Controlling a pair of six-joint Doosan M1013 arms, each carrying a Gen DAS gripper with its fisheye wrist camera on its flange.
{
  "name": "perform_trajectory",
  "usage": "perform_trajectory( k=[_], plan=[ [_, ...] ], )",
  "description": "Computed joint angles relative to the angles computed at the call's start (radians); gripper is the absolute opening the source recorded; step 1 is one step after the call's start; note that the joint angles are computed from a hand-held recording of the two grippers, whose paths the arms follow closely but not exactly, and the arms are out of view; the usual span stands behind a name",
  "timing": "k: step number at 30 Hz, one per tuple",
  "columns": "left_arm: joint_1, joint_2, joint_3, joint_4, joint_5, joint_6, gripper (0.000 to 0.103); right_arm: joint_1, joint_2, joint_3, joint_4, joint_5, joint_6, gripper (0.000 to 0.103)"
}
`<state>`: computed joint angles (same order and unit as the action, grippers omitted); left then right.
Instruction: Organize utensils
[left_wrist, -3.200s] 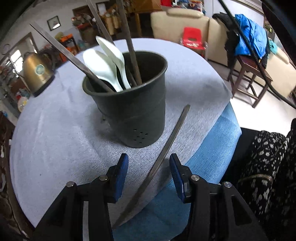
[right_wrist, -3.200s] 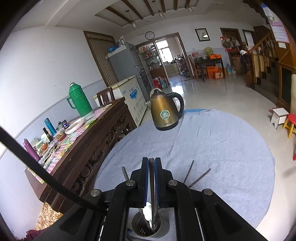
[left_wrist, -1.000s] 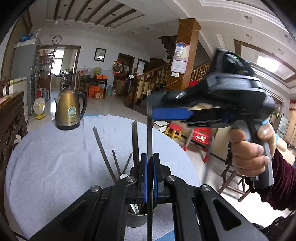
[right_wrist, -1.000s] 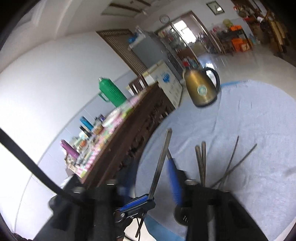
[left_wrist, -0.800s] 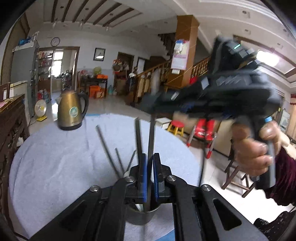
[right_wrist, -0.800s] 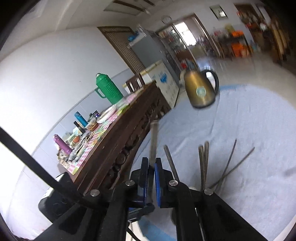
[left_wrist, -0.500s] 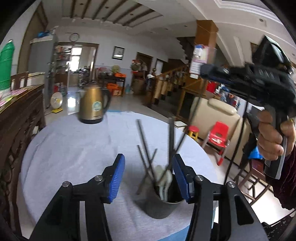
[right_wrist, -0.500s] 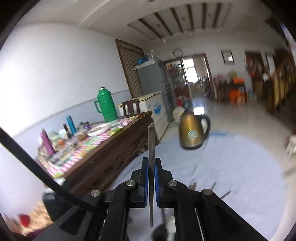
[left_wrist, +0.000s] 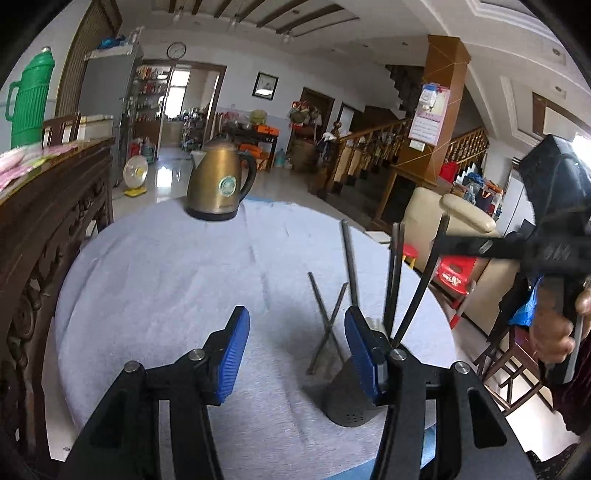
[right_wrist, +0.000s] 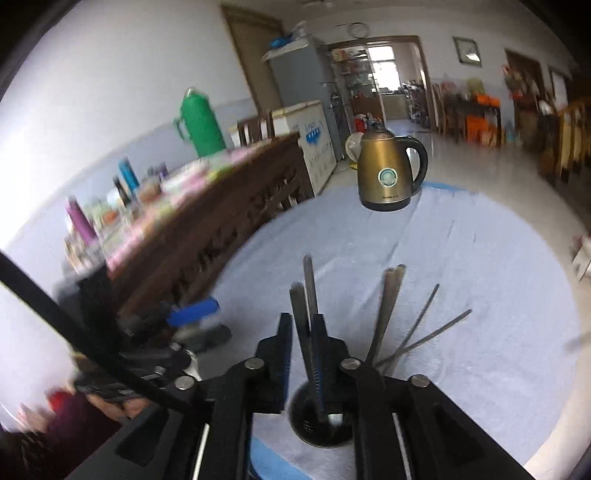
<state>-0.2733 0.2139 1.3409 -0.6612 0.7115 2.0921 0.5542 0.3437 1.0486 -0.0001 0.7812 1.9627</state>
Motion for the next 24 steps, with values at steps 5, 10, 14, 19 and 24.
perform_trajectory(
  k=[5,10,14,19,24],
  plan=[
    [0.013,0.056,-0.059,0.071,0.055,-0.089,0.055,-0.068,-0.079,0.137,0.035,-0.208,0.15,0.034],
    [0.007,0.117,-0.127,0.149,0.116,-0.19,0.055,-0.127,-0.073,0.172,0.024,-0.17,0.317,0.034],
    [0.0,0.172,-0.196,0.197,0.184,-0.236,0.055,-0.171,-0.035,0.17,0.092,-0.072,0.341,0.034],
    [-0.01,0.262,-0.319,0.24,0.283,-0.271,0.055,-0.216,0.021,0.157,0.175,0.007,0.335,0.034],
    [-0.017,0.394,-0.524,0.239,0.432,-0.298,0.055,-0.249,0.087,0.099,0.218,0.065,0.334,0.033]
  ],
)
